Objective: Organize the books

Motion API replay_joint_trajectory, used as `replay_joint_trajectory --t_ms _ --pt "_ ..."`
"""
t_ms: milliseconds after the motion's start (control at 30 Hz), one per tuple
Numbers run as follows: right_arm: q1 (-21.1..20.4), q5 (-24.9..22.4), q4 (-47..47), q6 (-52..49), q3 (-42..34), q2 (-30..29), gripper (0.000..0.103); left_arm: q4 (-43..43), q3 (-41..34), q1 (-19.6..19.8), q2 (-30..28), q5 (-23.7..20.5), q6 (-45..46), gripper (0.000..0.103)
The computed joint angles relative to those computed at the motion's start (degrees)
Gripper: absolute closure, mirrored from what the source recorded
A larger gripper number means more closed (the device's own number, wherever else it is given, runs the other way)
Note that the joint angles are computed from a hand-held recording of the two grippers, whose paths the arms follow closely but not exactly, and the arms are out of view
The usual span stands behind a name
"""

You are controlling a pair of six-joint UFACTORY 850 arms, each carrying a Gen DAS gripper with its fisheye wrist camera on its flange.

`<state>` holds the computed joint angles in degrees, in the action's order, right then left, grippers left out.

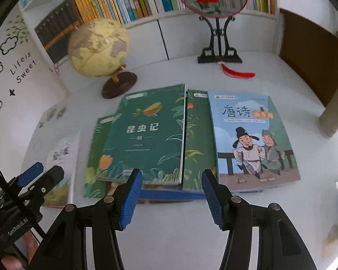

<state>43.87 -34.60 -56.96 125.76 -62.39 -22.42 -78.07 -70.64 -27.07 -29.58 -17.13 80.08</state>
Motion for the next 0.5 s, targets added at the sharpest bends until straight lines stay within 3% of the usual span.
replay_joint_trajectory --t_ms 100,433,500 --pt "-2.5 3.4 -1.7 1.0 -0.3 -2.0 0.050 1.5 -3.8 1.1 -4.1 -4.5 -2.9 0.025" --pt "-6.8 8.9 -0.1 -3.0 -3.2 -7.5 0.052 11.3 -13.3 0.3 -13.1 -7.7 -12.5 0.026" --pt "-7.5 12.0 -1.9 -1.2 -2.8 -7.8 0.051 12.8 -14.4 0.4 -14.1 -9.4 -14.0 0.026"
